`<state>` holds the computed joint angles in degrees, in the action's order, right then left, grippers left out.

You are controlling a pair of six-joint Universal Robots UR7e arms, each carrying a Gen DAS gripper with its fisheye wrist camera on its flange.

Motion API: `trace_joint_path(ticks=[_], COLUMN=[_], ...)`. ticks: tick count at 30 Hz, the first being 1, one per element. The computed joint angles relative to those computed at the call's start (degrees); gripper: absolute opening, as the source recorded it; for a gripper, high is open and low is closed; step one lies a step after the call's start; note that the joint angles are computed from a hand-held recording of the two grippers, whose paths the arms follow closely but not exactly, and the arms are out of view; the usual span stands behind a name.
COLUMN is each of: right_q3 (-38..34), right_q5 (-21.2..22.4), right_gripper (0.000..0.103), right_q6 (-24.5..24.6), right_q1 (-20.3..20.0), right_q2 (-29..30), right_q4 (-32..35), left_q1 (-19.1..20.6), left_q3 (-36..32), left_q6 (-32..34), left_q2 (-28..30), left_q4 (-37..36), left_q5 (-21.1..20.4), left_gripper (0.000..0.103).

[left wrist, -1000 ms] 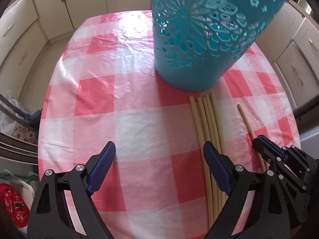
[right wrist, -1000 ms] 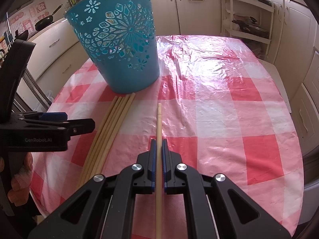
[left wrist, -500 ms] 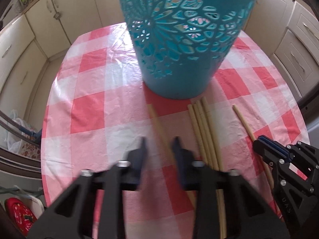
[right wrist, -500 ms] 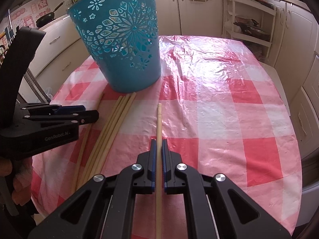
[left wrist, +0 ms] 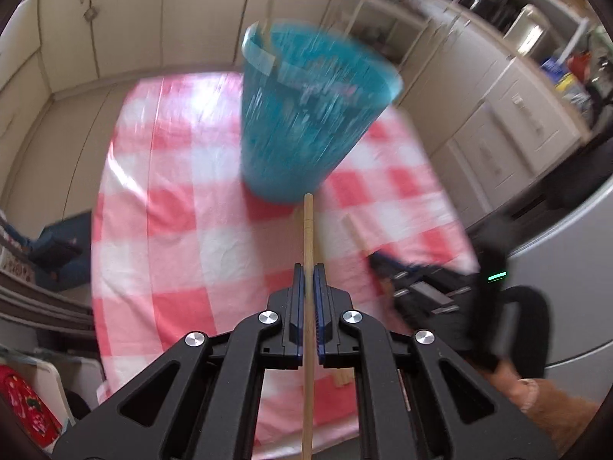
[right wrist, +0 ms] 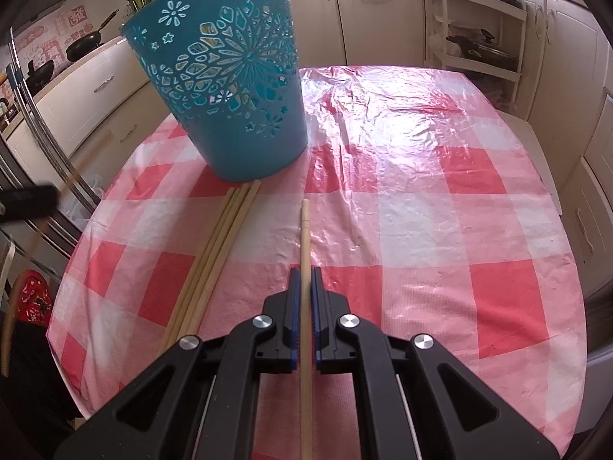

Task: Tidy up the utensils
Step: 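Lift the stick with the left tool into the basket and release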

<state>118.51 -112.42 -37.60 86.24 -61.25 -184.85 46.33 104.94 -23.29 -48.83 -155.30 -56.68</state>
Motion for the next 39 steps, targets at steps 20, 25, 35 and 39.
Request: trace_joint_path(ticks=[20,25,35,39], right_q3=[-1.36,-1.42,-1.18,-0.91], right_q5=[3.37,3.7,2.83,2.0], right_gripper=[0.006,0.006,0.007,0.01], right_q6=[4.09,4.46,2.95,1.54], right_q1=[-1.19,-1.25,-0.81,-0.43], right_q2=[-1.4,-1.53,-1.2,-0.96], right_q4=[5.87,6.33,5.22,4.38], left_q1=[2.02,2.99,2.76,0.52], left_q3=[-37.71,-35.91,-24.99,-17.91], left_q6=[29.33,27.69,22.5,24.96], left_q2=[27.69,27.7,21.29,17.98], left_q4=[-36.06,-35.68,-30.59,-35.63], left_q5=[21.46,22.01,22.08,26.94], left_gripper=[0.005,0.005,0.034,0.067])
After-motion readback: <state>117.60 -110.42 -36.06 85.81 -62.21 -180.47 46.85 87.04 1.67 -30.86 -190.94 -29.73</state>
